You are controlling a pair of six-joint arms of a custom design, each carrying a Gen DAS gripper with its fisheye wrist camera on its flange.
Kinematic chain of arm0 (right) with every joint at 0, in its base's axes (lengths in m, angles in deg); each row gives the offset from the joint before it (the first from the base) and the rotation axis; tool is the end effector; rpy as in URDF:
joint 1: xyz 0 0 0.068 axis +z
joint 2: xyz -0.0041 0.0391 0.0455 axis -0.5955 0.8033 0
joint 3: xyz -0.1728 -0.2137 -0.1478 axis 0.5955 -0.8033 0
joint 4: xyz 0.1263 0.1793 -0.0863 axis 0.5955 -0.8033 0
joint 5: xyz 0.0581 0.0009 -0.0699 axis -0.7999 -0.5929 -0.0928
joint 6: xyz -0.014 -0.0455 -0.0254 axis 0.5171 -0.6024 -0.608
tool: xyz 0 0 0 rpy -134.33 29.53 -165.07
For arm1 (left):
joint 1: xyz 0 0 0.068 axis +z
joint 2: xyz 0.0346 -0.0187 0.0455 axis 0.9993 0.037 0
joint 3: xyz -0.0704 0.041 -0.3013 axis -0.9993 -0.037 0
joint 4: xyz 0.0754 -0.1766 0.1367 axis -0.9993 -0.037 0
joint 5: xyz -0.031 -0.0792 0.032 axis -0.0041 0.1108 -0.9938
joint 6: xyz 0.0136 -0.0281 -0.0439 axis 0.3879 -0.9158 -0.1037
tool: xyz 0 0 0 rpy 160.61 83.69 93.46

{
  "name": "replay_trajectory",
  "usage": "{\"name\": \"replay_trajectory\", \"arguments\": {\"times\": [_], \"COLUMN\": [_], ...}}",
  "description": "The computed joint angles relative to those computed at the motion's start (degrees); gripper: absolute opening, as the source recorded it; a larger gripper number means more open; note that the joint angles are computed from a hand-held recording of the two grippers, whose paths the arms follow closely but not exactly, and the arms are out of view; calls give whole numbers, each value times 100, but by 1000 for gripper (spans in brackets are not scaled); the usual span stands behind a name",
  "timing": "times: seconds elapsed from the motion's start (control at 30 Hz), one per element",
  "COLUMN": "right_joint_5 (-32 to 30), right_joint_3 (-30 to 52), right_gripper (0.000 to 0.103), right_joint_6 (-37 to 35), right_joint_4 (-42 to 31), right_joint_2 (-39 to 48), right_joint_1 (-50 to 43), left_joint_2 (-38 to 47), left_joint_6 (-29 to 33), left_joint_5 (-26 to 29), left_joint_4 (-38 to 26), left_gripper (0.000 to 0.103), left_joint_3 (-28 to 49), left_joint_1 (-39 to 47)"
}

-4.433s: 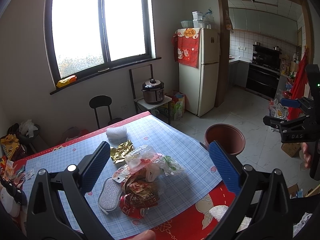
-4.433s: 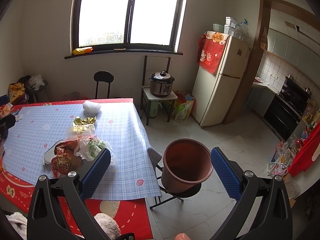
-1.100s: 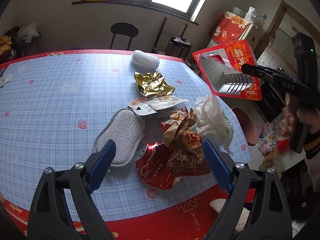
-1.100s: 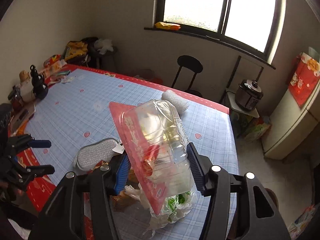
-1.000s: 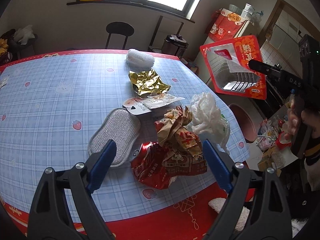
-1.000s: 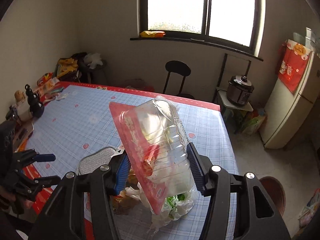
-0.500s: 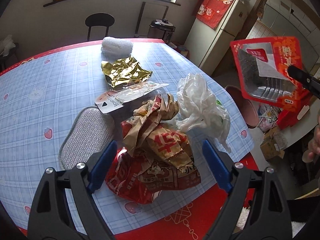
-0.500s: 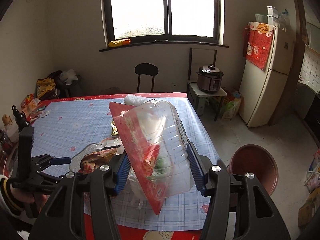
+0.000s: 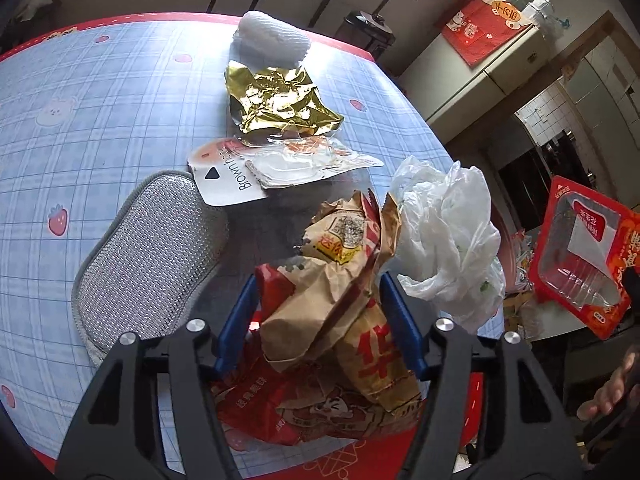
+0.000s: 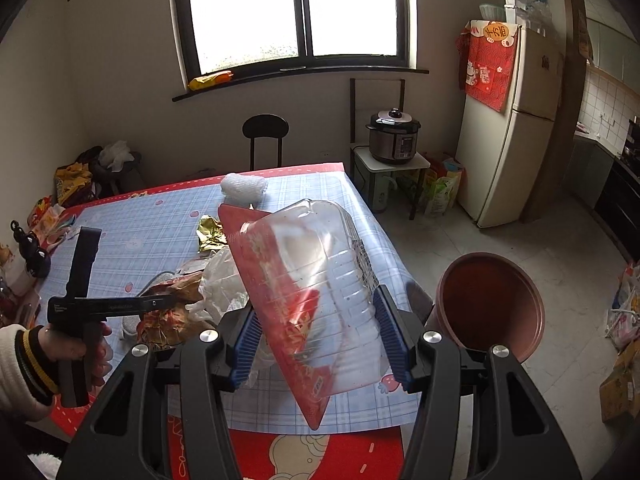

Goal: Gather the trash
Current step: 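Grasp the brown paper snack bag with the left tool while the right tool holds the container, then carry the container over the brown bin and open the right tool while the left tool carries the bag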

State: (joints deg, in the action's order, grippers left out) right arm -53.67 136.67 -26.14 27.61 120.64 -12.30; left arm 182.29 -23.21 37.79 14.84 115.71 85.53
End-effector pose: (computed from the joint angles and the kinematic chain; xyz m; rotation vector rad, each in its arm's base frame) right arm 0.3052 0.1384 0.3204 -0.3867 2.2718 0.2950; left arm 0.3286 -0.0240 0.2110 -0.3663 2.5883 -0.5482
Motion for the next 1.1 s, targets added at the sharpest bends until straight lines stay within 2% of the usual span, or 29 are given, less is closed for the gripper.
{"name": "replay_trajectory", "arguments": {"times": [0.17,0.43,0.63,0.87,1.1], "right_joint_5": [-11,-99,-55,236,605], "right_joint_3": [94,206,352,546,286], "right_gripper": [54,54,54,54,54], "right_joint_6": [-24,-45,-52,74,339], "right_joint_4": [37,85,94,21,52], "right_joint_2": [46,115,202,243,34], "right_joint_1": [49,53,167,268,45], "left_joint_2": [-429,-1756,-2507,-2694,-2445], "left_joint_6": [47,-81,153,406,687], "left_joint_5": [-92,228,329,572,849], "left_joint_4": [-184,-386,-766,-975,-1011], "left_gripper": [52,52,52,52,52], "left_joint_3": [-115,-495,-453,-182,59], "left_joint_1": [59,698,1028,1135,1080]}}
